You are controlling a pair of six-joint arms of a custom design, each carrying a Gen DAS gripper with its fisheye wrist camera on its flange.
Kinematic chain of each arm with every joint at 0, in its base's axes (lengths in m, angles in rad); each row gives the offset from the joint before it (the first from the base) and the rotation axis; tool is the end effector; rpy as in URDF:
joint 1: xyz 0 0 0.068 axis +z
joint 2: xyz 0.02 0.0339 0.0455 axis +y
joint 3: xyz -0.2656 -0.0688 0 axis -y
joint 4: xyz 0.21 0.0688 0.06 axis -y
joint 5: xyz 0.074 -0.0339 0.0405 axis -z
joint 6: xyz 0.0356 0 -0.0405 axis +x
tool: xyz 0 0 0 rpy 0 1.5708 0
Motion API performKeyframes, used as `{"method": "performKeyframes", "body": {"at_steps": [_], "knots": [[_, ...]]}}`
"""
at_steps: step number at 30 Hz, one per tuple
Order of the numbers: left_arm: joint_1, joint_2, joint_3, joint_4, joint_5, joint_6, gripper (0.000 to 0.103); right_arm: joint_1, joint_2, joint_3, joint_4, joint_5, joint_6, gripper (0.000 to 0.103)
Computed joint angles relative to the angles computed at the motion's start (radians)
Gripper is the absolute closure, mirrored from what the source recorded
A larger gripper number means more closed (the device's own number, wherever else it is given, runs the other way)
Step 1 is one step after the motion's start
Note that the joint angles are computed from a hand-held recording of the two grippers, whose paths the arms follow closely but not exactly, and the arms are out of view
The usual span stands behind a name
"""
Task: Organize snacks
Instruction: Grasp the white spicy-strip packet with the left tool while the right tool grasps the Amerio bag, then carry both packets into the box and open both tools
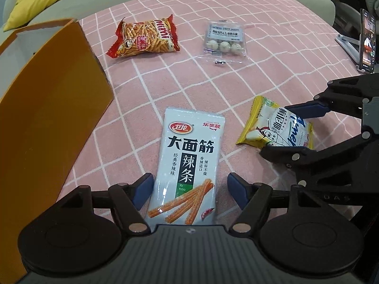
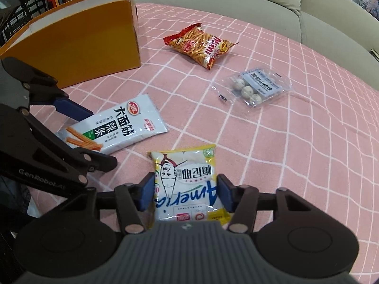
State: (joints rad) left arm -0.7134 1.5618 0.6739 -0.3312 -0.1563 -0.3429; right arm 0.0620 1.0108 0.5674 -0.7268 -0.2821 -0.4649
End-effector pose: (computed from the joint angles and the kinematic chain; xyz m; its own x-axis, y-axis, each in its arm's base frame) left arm 0.1808 -0.1491 0.1516 -0.8722 0.3157 -0.3736 0.3319 0.9430 0.0218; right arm 0.1357 0.0184 0.2030 -0.7463 -0.4778 -0.4635 -0.5621 0.8253 0.0543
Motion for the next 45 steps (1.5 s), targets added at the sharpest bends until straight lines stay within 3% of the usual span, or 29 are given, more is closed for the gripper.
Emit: {"method": "performKeyframes", "body": {"at_steps": [8,11,28,45], "knots": [[0.0,0.003,0.003,0.02,0.005,-0.007,0.041,0.021,0.015,-0.008,0.034,-0.002,0.002,0.05],[-0.011,0.005,0.002,0.026,-0.008,-0.01,0.044,0.026,0.006,-0.014,0.037,-0.001,0.007,0.053],[-0.013,-0.099,-0.005,-0.089,-0.021,-0.253,0.047,0.061,-0.008,0.007,-0.002,0.023,0.242,0.053],[-0.037,-0.303,0.086,-0.325,-0.081,-0.347,0.048,0.103,-0.114,0.208,-0.176,-0.007,0.351,0.053]]}}
